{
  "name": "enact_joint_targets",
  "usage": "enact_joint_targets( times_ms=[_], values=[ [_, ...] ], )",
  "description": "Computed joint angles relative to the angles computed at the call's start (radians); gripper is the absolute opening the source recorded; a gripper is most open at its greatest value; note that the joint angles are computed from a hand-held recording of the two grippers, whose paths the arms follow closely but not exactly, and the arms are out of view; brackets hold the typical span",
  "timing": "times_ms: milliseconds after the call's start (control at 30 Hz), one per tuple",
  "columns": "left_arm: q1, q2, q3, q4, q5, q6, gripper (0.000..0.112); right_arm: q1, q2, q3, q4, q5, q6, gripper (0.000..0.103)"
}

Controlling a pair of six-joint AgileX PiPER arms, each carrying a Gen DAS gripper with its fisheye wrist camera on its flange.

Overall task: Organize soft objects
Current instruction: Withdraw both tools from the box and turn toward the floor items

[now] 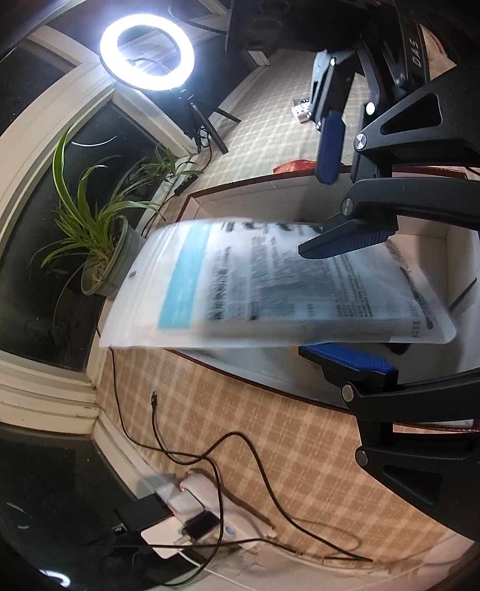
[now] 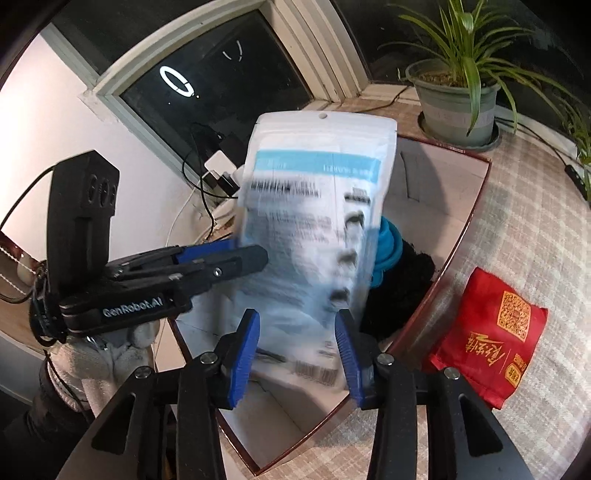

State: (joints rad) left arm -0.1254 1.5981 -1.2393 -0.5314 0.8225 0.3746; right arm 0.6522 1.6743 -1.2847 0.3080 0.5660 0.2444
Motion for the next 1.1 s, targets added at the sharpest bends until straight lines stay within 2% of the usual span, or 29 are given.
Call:
enact_joint_targets(
  times_ms=[267,367,533,600,767,967,1100],
  values=[
    [-0.016,-0.039,0.01,0.038,-0.012,-0.046,0.045,0.0,-0.061,0.057,-0.001,-0.023,-0.005,0.04],
    [-0.022,-0.065,0.019,0.047,-0.017,-0.067,0.045,-0.003,-0.106,0.102,-0.015,-0.036,0.0,0.044],
    [-0.05,-0.121,0.04,0.068,-0.035,-0.113,0.045,-0.036,-0.219,0.207,0.004,-0.055,-0.02,0.046],
    [-0.064,-0.153,0.051,0.072,-0.042,-0.131,0.045,-0.05,-0.273,0.25,-0.015,-0.056,-0.01,0.05],
    [-0.121,-0.22,0.07,0.083,-0.065,-0.19,0.045,-0.129,-0.436,0.38,-0.001,-0.043,-0.027,0.051],
    [-0.257,-0.267,0.093,0.123,-0.116,-0.305,0.045,-0.26,-0.658,0.519,-0.026,0.029,-0.045,0.052],
    [-0.364,-0.265,0.106,0.164,-0.156,-0.397,0.045,-0.495,-0.801,0.597,0.149,0.15,-0.28,0.052]
  ],
)
